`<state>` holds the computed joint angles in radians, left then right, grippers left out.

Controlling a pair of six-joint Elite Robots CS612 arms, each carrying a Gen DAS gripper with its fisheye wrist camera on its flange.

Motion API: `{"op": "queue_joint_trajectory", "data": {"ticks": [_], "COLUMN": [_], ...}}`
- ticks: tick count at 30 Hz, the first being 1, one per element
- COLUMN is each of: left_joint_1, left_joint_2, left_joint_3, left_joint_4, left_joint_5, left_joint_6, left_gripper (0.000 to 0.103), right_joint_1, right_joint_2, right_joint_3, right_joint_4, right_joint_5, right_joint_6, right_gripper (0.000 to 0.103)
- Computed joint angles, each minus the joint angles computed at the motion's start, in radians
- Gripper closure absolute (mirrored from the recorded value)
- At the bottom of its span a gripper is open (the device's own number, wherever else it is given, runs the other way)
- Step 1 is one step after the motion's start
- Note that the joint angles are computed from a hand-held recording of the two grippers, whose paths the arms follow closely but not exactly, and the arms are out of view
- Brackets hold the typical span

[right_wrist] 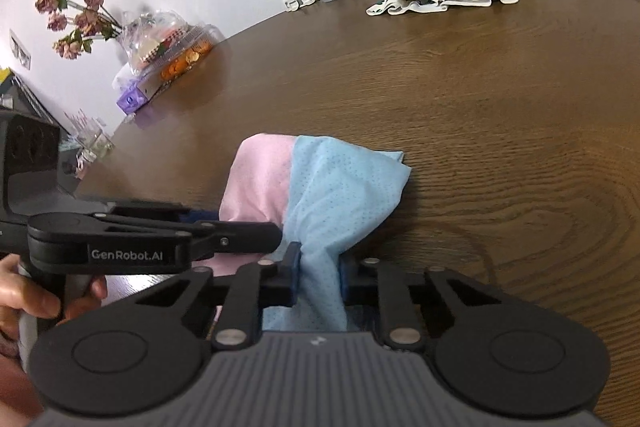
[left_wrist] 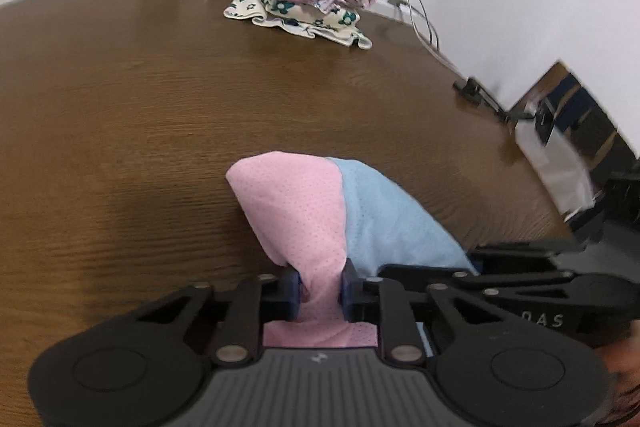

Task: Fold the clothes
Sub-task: 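Grasp the bundle's edge with the left gripper while the right gripper grasps beside it, then lift the bundle with both grippers and carry it toward the clothes stack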

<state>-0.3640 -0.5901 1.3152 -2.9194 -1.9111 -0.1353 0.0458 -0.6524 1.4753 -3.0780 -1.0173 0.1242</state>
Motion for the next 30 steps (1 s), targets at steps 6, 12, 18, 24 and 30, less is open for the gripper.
{"op": "queue_joint_trajectory", "data": {"ticks": [6, 12, 18, 24, 30], "left_joint_1": [0.014, 0.015, 0.011, 0.006, 0.002], "left_joint_2": [0.019, 0.017, -0.005, -0.024, -0.031], "left_joint_3": [0.001, 0.014, 0.038, 0.055, 0.055], "left_joint_4": [-0.082, -0.162, -0.225, -0.275, -0.292], "left_joint_5": [-0.079, -0.105, -0.089, -0.069, -0.057], "left_joint_6": [-0.103, -0.162, -0.153, -0.139, -0.130], "left_gripper": [0.091, 0.091, 0.091, 0.091, 0.091], "right_joint_1": [-0.008, -0.014, -0.017, -0.021, -0.022], "right_joint_2": [0.002, -0.010, -0.023, -0.036, -0.047], "right_joint_3": [0.007, 0.021, 0.029, 0.030, 0.030], "right_joint_4": [-0.039, -0.095, -0.128, -0.151, -0.170], "right_joint_5": [0.044, 0.057, 0.047, 0.046, 0.044], "right_joint_6": [0.026, 0.037, 0.032, 0.016, 0.014], "right_gripper": [0.092, 0.092, 0.092, 0.092, 0.092]}}
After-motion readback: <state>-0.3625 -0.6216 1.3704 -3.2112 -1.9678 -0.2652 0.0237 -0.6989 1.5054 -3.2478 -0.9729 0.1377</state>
